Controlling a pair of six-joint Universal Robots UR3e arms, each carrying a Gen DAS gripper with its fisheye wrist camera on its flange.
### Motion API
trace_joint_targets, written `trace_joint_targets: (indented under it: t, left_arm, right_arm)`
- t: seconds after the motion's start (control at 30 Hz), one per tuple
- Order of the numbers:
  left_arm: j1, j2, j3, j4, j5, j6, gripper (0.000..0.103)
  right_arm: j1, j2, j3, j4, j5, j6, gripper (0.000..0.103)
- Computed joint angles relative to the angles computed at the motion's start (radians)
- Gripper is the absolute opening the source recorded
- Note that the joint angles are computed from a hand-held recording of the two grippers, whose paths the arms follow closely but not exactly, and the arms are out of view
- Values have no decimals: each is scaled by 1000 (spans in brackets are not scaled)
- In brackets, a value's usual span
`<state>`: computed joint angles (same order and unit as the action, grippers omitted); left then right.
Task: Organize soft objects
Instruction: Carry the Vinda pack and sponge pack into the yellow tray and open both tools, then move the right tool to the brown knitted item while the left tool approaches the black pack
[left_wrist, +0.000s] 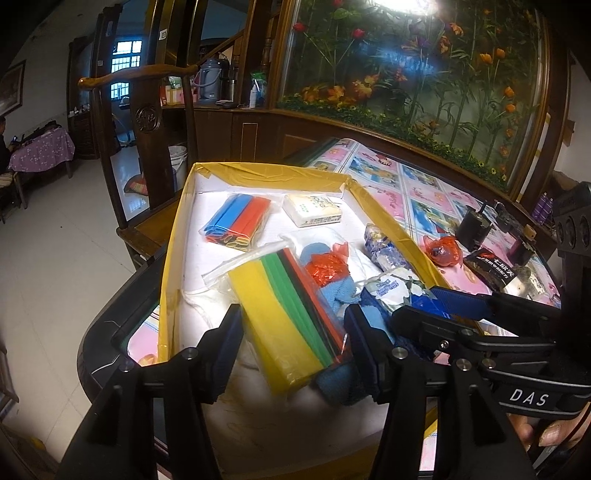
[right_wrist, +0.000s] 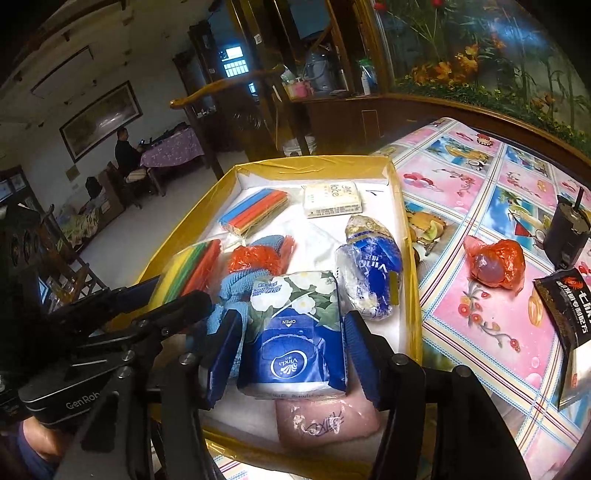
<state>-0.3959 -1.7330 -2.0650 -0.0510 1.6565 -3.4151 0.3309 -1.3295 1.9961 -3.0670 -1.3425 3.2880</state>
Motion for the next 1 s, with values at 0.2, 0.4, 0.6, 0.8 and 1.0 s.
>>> trace_joint_targets:
  t: [0.2, 0.4, 0.6, 0.8, 1.0]
  left_arm:
    - [-29, 0, 24, -18, 27, -7, 60]
    - [-63, -3, 58, -42, 55, -9, 65]
    - [-95, -9, 90, -63, 80, -8, 66]
    - [-129, -17, 124, -84, 97, -1, 70]
    - [-157, -32, 174, -112, 104, 4, 70]
  right_arm:
    - [-21, -53, 57, -26, 15, 3, 63]
    - [-81, -135, 134, -49, 59, 5, 63]
    - [-165, -212, 203, -47, 121, 10, 63]
    - [-253, -302, 274, -38, 180, 1, 63]
    - [-377, -430, 357, 12, 247, -27, 63]
